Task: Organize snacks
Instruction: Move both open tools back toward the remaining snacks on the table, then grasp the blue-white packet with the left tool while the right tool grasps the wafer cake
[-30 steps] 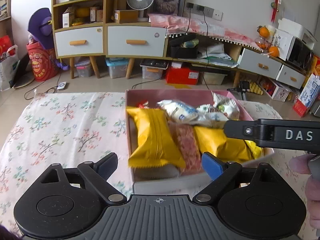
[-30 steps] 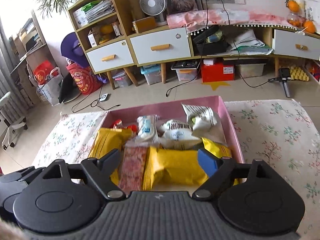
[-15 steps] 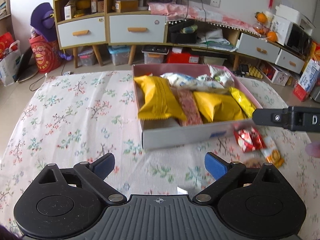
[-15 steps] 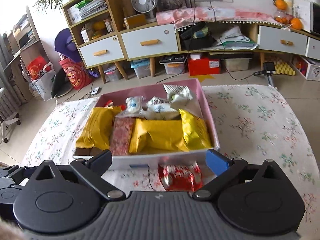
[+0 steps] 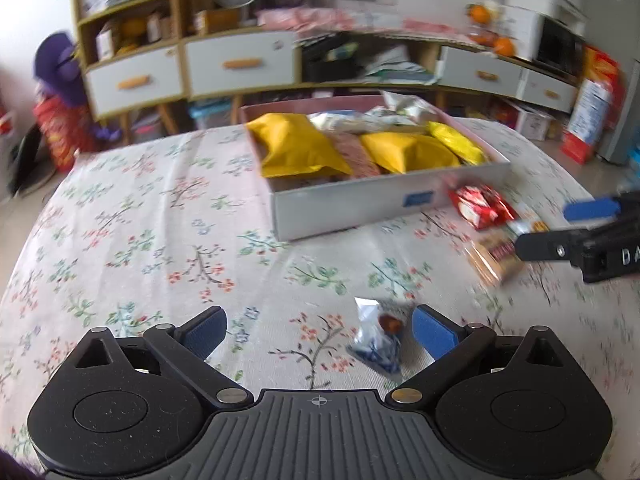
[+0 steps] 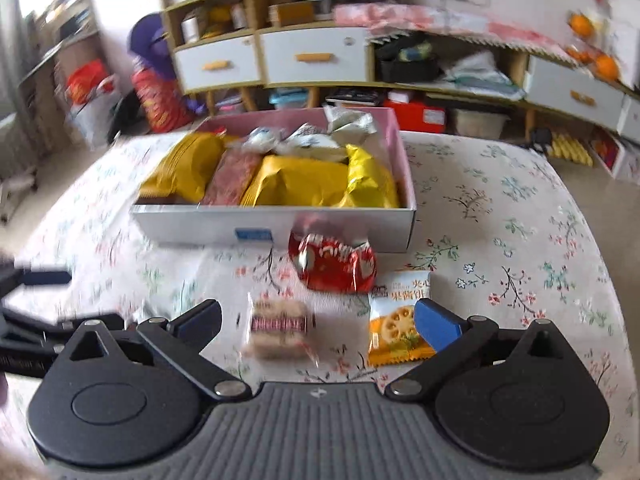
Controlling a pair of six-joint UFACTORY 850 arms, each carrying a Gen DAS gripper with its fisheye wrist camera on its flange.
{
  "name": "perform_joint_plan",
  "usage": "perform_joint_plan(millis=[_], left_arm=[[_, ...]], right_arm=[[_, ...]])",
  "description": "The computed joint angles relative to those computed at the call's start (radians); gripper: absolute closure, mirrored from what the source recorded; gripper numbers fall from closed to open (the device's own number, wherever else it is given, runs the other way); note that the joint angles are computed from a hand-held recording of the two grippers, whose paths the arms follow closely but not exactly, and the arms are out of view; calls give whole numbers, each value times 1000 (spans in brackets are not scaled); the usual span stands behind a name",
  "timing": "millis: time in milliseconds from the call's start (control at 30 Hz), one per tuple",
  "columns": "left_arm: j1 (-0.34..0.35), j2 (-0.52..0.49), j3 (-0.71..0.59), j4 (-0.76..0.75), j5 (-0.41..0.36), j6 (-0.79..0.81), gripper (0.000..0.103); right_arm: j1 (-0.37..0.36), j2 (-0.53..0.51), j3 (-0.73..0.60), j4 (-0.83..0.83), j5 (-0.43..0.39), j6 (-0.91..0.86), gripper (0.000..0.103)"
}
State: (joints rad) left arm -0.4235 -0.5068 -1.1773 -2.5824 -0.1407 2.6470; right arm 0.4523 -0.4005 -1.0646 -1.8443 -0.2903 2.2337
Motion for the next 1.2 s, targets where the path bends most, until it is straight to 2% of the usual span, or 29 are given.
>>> perform_joint_plan(millis=[100, 267, 400, 500, 567, 633, 700, 767, 867, 1033, 1200], left_arm=[[-2, 1, 29, 15, -44, 39, 3], [-5, -5, 56, 29, -86, 108, 3], [-3, -8, 79, -62, -133, 215, 0], [10, -17, 77, 10, -161, 137, 0], [21, -26, 70, 83, -175, 42, 0], [22, -31, 61, 101, -172, 33, 0], [23, -36, 50, 123, -164, 8, 0], [21, -40, 48, 83, -169, 41, 0], [21, -44, 46, 50, -177, 66, 0], [25, -48, 34, 117, -173, 1, 2], [24, -42, 33, 184, -188, -52, 23]], right_arm=[[5, 14, 41, -154, -26, 120, 0], [9, 12, 73, -327, -7, 204, 0], [14, 5, 88, -459, 17, 258, 0], [15, -3, 92, -558, 33, 332, 0], [13, -4, 101, -656, 15, 436, 0], [9, -7, 108, -728, -9, 525, 0], [10, -13, 112, -761, -36, 556, 0], [6, -15, 108, -777, -39, 569, 0], [8, -21, 97, -743, -33, 541, 0], [2, -33, 73, -701, -9, 493, 0], [5, -35, 68, -643, -13, 446, 2]])
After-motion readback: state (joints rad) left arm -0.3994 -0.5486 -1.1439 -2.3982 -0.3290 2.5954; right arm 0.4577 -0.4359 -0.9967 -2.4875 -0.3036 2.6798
